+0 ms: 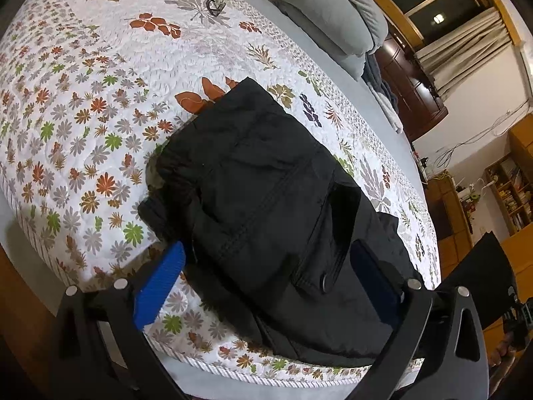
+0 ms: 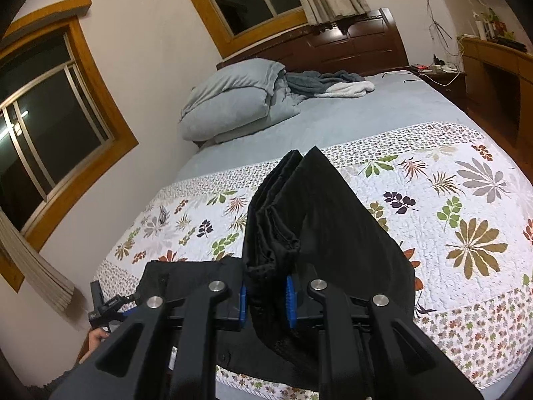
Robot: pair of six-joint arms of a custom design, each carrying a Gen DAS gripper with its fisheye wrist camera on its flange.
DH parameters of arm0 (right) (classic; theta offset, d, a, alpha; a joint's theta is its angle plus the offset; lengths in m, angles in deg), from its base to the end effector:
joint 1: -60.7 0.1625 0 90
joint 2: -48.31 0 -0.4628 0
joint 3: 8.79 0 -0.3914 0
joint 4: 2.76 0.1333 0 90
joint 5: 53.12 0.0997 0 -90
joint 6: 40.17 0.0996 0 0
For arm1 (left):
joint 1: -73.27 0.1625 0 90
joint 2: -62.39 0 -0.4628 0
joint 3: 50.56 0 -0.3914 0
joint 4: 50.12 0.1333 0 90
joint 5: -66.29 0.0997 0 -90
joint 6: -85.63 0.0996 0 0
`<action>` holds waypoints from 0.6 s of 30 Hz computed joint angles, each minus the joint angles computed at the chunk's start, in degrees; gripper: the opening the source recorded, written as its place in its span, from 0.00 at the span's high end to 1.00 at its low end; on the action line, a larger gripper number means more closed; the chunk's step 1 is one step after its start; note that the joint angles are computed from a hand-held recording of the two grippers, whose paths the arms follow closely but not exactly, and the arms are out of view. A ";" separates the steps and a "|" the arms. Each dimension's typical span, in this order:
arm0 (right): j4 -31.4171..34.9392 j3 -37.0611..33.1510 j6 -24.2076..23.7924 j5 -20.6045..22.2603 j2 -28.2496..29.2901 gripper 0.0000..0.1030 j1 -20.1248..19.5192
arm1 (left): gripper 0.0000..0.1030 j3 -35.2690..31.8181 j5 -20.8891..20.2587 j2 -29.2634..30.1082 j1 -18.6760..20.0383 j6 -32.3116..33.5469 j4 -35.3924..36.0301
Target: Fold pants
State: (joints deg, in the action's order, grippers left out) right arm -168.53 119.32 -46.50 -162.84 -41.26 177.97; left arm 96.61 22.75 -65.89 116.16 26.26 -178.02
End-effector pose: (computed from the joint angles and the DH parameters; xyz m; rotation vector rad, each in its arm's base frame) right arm 0.2928 -0.3505 0.3671 0.6421 -2.6852 0.9999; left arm -0.0068 -0.2868 0.3667 -0.4744 2.6261 -1.1820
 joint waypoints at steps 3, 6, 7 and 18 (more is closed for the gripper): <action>-0.73 0.09 -0.02 -1.53 1.64 0.83 1.04 | 0.04 0.26 0.02 -0.09 0.05 0.36 -0.78; -2.58 0.40 0.16 -3.20 3.48 0.84 1.99 | 0.04 0.60 0.14 -0.73 -0.34 0.01 -0.61; -3.08 0.51 0.06 -3.88 4.12 0.84 2.41 | 0.04 0.66 0.07 -0.81 -0.30 0.01 -0.75; -8.77 3.80 -1.17 -7.64 11.60 0.84 5.08 | 0.04 1.71 -1.49 -2.53 0.98 -0.60 -1.64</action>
